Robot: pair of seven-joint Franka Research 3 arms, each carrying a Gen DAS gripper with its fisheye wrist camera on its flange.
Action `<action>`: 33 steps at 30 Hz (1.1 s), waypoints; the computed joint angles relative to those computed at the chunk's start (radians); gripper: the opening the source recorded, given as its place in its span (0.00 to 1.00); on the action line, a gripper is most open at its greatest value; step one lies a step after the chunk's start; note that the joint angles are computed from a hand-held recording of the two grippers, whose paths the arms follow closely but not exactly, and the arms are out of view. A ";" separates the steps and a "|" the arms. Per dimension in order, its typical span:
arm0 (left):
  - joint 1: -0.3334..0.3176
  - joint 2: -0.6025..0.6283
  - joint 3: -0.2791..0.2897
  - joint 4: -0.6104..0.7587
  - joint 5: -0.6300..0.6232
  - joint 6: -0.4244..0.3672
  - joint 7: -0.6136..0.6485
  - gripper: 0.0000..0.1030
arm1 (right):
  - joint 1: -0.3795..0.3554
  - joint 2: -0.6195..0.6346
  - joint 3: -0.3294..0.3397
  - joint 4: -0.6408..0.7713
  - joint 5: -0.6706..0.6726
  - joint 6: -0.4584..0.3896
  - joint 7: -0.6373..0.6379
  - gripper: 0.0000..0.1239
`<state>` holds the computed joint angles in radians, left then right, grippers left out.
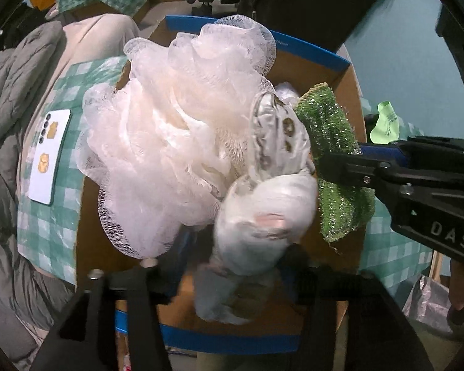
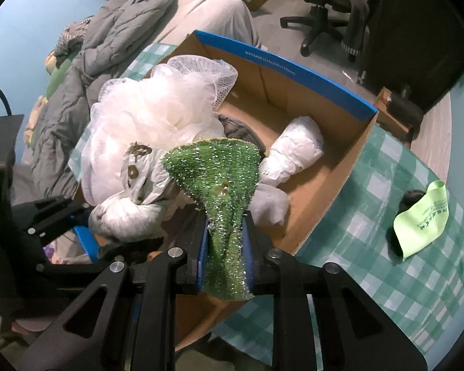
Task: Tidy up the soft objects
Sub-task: 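Release the plastic bundle with the left tool while the right tool drops the scrubber in, then move both tools back to the lime-green cloth on the table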
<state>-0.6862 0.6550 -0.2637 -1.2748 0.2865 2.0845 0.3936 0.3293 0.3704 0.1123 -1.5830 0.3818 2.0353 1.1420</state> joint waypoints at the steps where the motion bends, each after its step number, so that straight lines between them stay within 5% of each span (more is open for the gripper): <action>1: -0.002 -0.003 0.001 -0.002 0.005 -0.001 0.003 0.68 | 0.002 0.002 -0.001 0.003 -0.006 0.000 0.002 0.20; 9: -0.001 -0.048 -0.004 -0.052 0.006 0.002 -0.023 0.74 | 0.012 -0.016 -0.008 -0.013 -0.044 0.032 0.011 0.42; 20: -0.002 -0.101 -0.010 -0.082 0.027 0.031 -0.119 0.76 | -0.014 -0.065 -0.013 -0.035 -0.014 0.055 -0.009 0.45; 33: -0.063 0.037 0.013 0.183 0.054 -0.066 -0.025 0.76 | -0.050 -0.103 -0.036 -0.065 -0.018 0.079 -0.002 0.45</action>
<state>-0.7490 0.6920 -0.2511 -1.0920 0.3409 2.0183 0.3685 0.2788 0.2673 0.0763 -1.6484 0.3635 2.1145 1.1404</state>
